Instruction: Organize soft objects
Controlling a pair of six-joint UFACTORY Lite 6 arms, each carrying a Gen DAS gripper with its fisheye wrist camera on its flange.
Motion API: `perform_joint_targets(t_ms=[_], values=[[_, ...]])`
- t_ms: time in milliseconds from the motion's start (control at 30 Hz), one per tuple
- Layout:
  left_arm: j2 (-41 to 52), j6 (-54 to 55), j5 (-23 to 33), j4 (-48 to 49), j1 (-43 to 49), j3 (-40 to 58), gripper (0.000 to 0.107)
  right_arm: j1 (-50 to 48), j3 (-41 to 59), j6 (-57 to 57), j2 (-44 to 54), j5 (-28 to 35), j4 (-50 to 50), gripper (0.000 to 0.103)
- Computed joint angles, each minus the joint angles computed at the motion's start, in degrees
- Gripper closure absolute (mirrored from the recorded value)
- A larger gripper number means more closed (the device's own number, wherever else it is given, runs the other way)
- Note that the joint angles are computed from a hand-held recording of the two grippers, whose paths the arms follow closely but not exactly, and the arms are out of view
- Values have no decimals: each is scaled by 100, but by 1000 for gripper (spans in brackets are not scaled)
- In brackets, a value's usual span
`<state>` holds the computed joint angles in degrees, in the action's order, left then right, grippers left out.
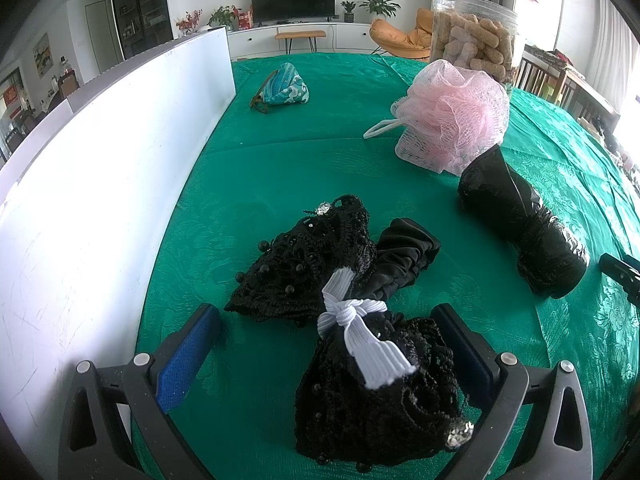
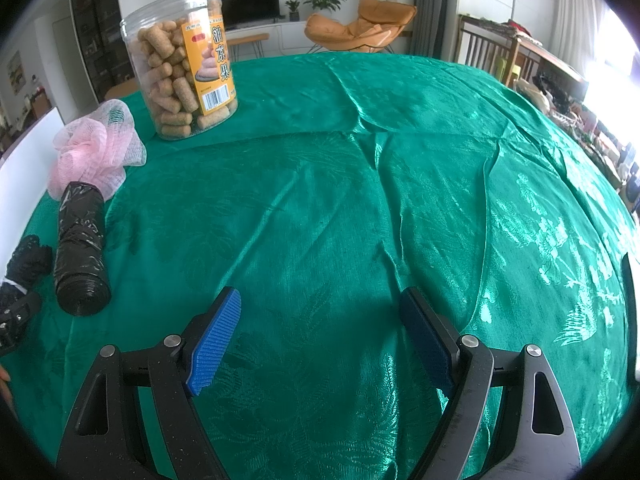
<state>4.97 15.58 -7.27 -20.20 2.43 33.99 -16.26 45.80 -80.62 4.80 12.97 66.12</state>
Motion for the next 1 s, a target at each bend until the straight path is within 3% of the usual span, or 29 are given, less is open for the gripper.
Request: perform_joint_targets(t_ms=[533,600,700,767,867,1000], values=[[2,16,-4,-25,-8,-2,4,-10,-6,11,-11,7,-13,19],[5,13,-9,-25,-11,-1,4,-52,150,491,44,279,-423,19],[1,13,-5,-23,-9,-2,4,-65,937,989,328,1851,-265,19],[-2,14,-4,-25,-9,-4,4,355,1669,1502,632,2467,-351,19],[-3,4,-3,-14,-8,-5,4,1386,3259,2637,1592,2926,-949,19],[-3,-2,-4,-9,-7,-6,4,2636,5593,4958,3346,2848,-3070,20]])
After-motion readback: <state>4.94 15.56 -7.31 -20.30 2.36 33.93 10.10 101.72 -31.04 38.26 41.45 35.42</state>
